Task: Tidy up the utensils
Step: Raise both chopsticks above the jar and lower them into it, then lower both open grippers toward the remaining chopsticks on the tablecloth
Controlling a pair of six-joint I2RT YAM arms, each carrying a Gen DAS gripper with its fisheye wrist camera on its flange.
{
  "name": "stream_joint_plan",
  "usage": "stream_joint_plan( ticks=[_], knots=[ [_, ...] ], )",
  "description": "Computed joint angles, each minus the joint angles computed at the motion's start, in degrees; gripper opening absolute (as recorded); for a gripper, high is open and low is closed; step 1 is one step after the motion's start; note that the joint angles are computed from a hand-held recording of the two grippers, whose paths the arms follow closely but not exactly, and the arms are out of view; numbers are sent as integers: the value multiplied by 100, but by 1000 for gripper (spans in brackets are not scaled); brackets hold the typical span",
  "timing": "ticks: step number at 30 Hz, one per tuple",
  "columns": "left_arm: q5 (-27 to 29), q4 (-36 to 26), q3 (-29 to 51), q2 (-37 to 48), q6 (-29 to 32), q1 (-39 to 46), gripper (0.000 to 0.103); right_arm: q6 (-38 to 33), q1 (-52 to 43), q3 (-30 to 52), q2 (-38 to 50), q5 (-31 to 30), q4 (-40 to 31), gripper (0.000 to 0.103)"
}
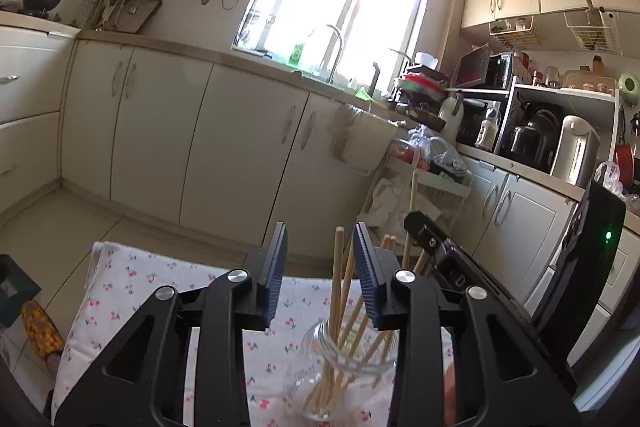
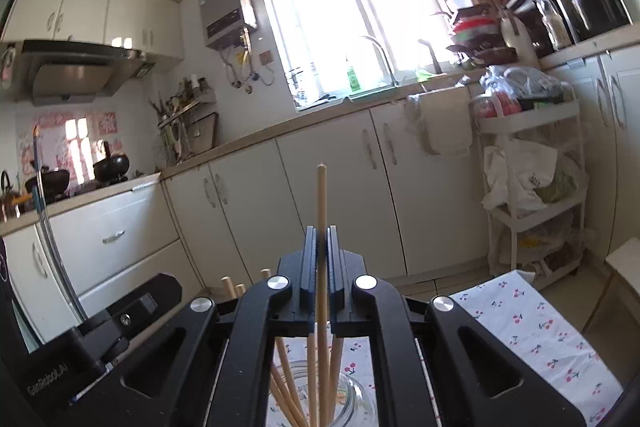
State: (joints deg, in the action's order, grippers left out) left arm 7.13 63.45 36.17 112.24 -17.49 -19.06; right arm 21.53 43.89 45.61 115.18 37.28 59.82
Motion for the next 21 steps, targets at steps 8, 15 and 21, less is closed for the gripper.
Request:
stream_joint_plan(
  ticks=[8,15,21],
  knots=[
    [95,-1011,-372,-496,-42,106,45,-81,392,-590,-770,235,-396,29],
    [69,-2947,-376,-690,2,159,48,2158,968,-847,-1610,-347,-3923,29],
    [-53,-3482,-726,-691,46,102,48,2747,1509,-333,-549,-1339,-4739,22]
  ],
)
